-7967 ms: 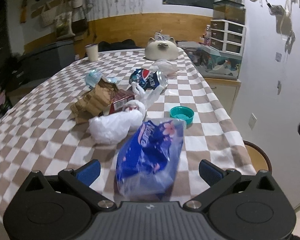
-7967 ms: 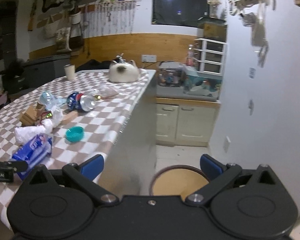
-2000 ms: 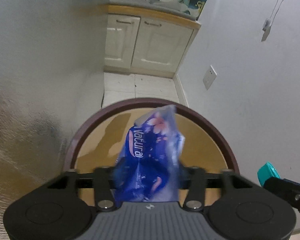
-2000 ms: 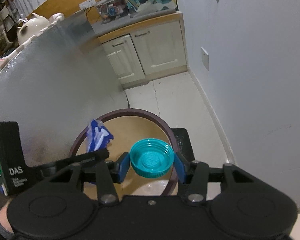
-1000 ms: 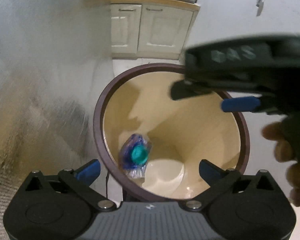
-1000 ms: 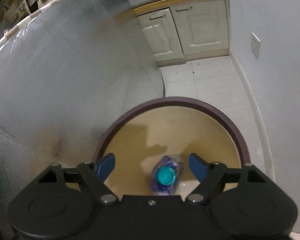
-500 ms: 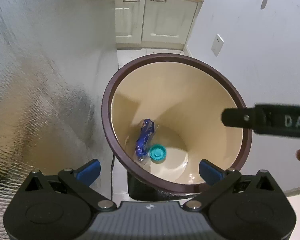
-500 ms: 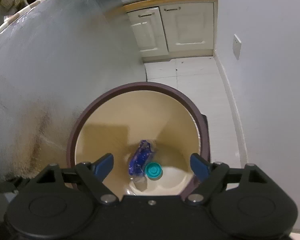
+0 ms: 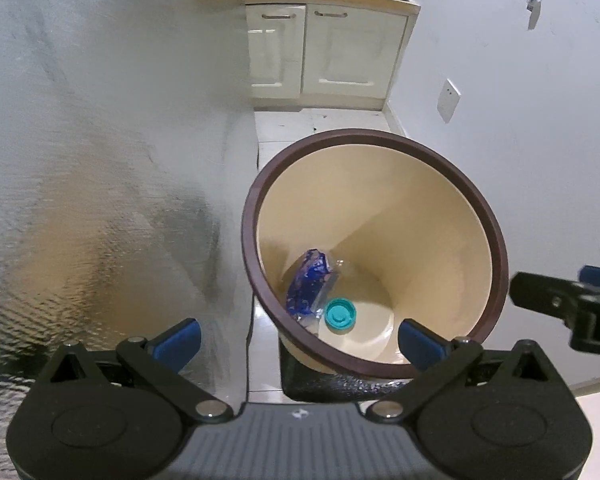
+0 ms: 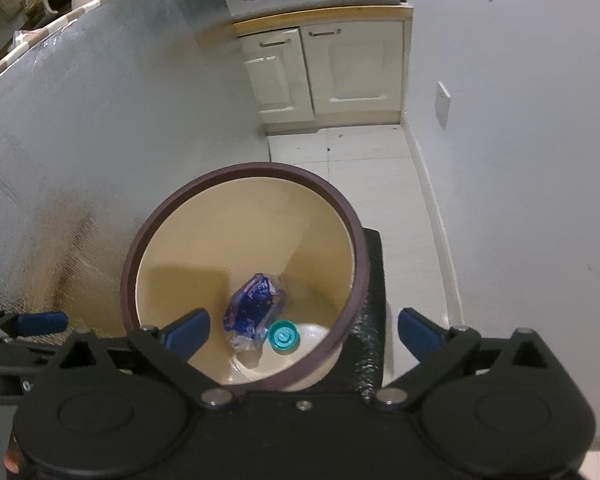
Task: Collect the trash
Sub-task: 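Withdraw both open tools from the wastebasket back toward the table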
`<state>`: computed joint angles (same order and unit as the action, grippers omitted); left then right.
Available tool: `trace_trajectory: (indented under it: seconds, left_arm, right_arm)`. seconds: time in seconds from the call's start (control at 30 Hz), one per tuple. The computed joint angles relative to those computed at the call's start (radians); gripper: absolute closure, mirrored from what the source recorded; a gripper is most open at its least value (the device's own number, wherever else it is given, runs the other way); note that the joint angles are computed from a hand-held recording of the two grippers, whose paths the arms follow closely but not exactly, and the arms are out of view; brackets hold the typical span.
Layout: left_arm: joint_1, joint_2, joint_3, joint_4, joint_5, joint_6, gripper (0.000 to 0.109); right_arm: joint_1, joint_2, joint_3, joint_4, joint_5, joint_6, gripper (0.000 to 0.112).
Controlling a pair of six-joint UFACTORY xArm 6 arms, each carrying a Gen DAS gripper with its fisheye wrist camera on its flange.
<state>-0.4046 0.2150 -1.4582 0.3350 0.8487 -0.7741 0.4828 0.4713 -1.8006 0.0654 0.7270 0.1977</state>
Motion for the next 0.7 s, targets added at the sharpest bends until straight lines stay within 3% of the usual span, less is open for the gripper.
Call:
trace_trajectory:
  seconds: [0.17,0.7]
  left_arm:
    - [-0.013,-0.015,-0.005,0.025,0.062,-0.010,0.006]
    - [-0.056,-0.143,0.089,0.068,0.056,-0.034,0.006]
  right_arm:
    - [-0.001,-0.051,0.064,-0.055,-0.004,0.036,0.009]
    - [0.008,-0.238,0.275,-0.183,-0.046,0.149,0.009]
